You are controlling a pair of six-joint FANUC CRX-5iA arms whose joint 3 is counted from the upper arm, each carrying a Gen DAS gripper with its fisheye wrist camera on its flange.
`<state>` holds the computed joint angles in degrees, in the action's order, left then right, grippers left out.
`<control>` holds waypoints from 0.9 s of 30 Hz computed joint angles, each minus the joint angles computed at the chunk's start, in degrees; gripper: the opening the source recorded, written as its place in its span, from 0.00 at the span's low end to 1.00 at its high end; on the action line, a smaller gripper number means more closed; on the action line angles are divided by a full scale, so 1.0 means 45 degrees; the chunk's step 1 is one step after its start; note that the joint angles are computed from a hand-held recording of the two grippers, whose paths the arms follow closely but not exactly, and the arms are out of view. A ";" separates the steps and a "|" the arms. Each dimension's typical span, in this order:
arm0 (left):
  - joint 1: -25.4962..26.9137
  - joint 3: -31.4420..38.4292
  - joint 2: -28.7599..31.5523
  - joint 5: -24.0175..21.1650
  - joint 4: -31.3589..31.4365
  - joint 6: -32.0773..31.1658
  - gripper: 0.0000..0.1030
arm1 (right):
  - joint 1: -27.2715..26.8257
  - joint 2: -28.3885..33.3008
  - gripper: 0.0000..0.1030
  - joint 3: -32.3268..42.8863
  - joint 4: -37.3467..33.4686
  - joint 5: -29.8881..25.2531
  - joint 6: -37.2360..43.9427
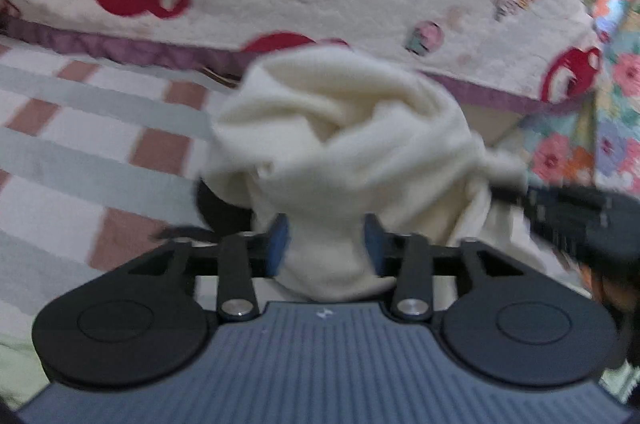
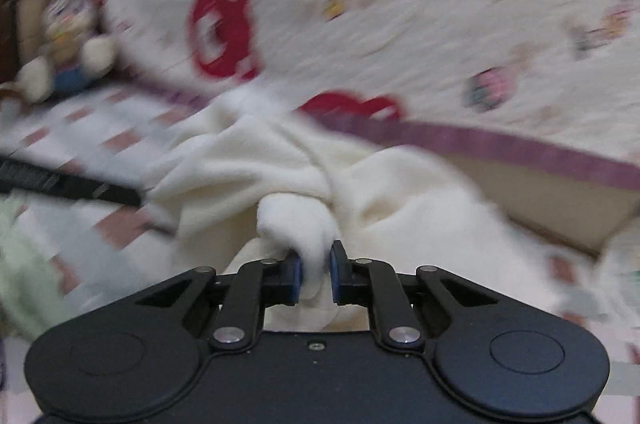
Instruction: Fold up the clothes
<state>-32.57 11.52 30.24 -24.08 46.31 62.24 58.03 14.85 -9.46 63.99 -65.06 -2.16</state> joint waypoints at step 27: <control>-0.2141 0.7558 0.3668 -0.3532 -1.1437 0.2558 0.79 | -0.1863 -0.1854 0.06 -0.1446 0.0203 0.0734 -0.0893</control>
